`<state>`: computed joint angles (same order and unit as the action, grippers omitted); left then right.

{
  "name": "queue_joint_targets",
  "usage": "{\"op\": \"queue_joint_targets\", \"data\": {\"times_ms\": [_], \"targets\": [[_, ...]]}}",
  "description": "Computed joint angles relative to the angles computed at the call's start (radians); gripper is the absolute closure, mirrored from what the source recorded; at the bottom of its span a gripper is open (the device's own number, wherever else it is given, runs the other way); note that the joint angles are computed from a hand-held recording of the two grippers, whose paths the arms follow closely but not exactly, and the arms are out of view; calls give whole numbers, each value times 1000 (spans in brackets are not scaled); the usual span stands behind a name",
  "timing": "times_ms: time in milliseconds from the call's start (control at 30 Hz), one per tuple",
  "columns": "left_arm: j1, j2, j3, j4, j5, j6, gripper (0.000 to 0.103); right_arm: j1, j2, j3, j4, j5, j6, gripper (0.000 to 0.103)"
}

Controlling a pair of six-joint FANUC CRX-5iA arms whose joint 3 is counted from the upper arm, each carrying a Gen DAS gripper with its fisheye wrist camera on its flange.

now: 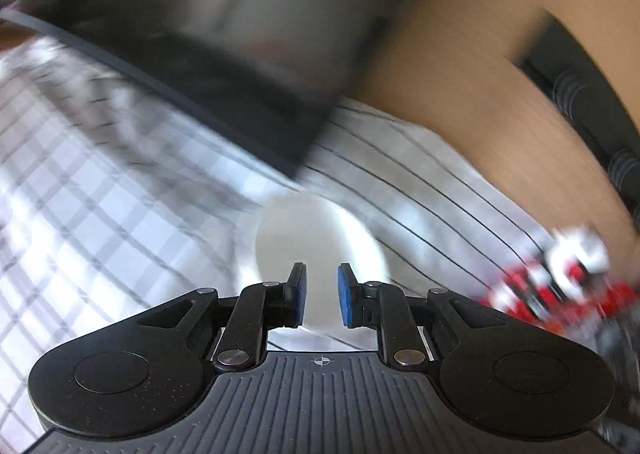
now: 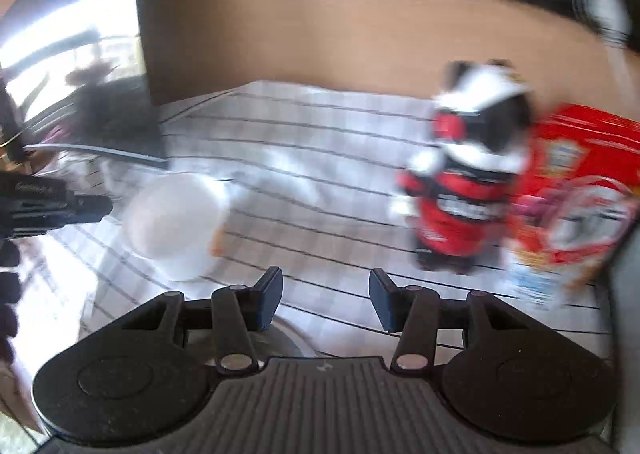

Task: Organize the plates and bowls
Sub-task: 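Move both grippers toward the small white bowl, then close both grippers on the small white bowl's rim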

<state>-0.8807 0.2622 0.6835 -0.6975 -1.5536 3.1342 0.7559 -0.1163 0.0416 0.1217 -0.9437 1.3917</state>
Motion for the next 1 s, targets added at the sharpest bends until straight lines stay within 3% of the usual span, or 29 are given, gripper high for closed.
{"op": "queue_joint_targets", "data": {"times_ms": [100, 200, 333, 567, 767, 867, 933, 1000], "targets": [[53, -57, -95, 50, 48, 38, 85, 48, 64, 48, 10, -19, -4, 54], [116, -103, -186, 121, 143, 17, 85, 78, 142, 110, 43, -49, -13, 54], [202, -115, -263, 237, 257, -95, 84, 75, 236, 229, 7, -111, -15, 40], [252, -100, -326, 303, 316, -222, 84, 66, 359, 366, -32, -131, -51, 37], [301, -122, -418, 394, 424, -300, 85, 51, 508, 536, -141, -275, -78, 37], [303, -131, -438, 405, 450, -332, 85, 57, 532, 544, -152, -299, -130, 45], [310, -154, -474, 422, 504, -368, 85, 68, 536, 527, -129, -302, -150, 55], [309, -198, -522, 430, 584, -410, 85, 78, 532, 505, -100, -298, -167, 58]]}}
